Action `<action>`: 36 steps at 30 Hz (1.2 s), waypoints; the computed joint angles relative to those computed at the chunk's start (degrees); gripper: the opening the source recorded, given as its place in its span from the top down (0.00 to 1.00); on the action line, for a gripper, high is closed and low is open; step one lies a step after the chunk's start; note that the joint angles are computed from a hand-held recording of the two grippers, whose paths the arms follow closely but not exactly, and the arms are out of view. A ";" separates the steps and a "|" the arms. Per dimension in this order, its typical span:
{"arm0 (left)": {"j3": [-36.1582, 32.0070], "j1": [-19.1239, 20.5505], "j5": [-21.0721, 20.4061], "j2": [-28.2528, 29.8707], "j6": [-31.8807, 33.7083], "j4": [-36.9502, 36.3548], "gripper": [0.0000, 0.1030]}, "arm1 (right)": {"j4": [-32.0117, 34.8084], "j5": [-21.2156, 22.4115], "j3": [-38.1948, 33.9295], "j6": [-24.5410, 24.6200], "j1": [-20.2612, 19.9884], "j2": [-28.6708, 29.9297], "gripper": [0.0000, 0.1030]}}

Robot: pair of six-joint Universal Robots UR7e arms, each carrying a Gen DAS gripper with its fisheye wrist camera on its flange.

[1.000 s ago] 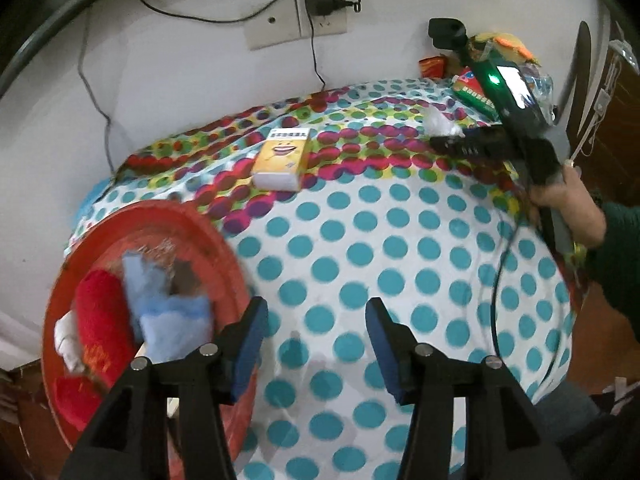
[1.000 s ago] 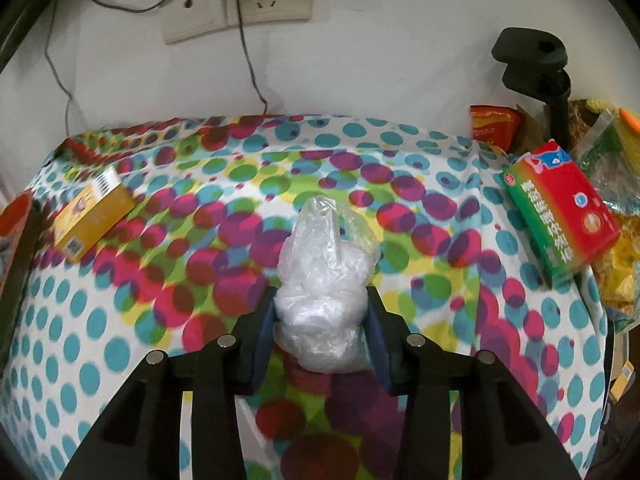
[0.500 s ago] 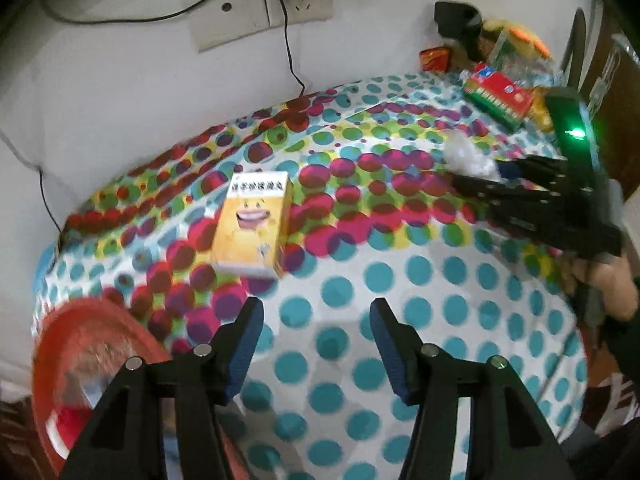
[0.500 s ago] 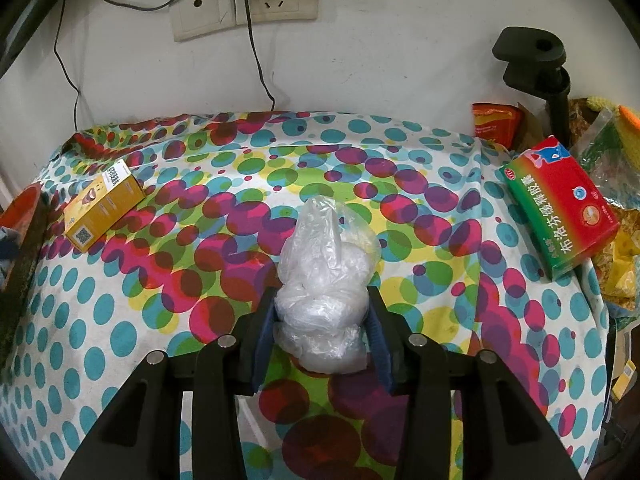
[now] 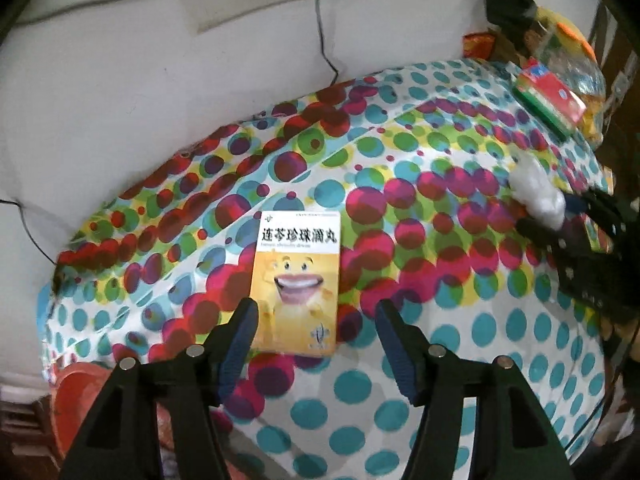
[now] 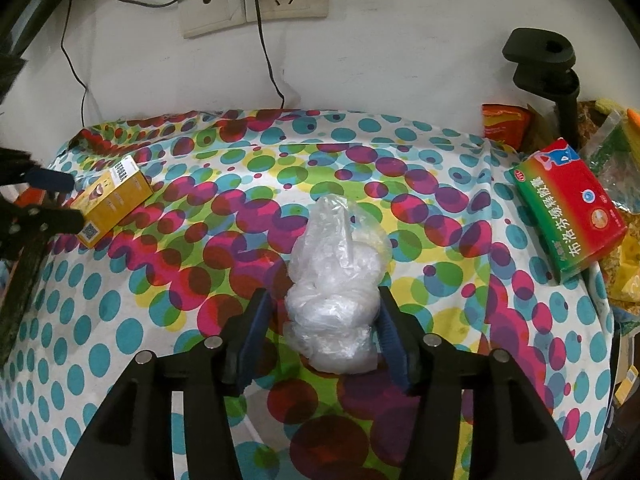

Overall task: Organize objects
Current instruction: 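Grasp the yellow smiling-face box with the left gripper, then carry the yellow box with the left gripper over the red tray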

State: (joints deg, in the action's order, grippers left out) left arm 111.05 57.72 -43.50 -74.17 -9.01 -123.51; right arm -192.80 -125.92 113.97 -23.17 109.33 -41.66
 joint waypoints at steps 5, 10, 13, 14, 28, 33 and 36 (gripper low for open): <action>-1.03 1.14 0.71 1.52 -0.66 -1.99 0.32 | 0.22 0.02 -0.13 -0.09 0.04 0.10 0.45; -0.25 1.19 4.61 2.78 -0.24 -4.40 0.30 | 0.48 0.15 -0.16 -0.26 0.10 0.15 0.43; 0.45 1.14 7.17 3.45 -0.43 -5.38 0.30 | 0.47 0.10 -0.16 -0.29 0.11 0.15 0.43; 0.69 1.11 8.04 3.70 -0.86 -5.68 0.30 | 0.49 0.07 -0.20 -0.25 0.16 0.20 0.43; 3.05 1.35 6.53 2.57 -3.99 -9.81 0.71 | 0.43 0.16 -0.14 -0.37 0.02 0.10 0.43; 5.19 0.02 8.40 1.62 -5.26 -9.22 0.71 | 0.53 0.05 -0.26 -0.25 0.12 0.17 0.43; 5.70 -0.49 8.24 1.16 -5.59 -8.48 0.71 | 0.60 0.02 -0.30 -0.16 0.14 0.16 0.43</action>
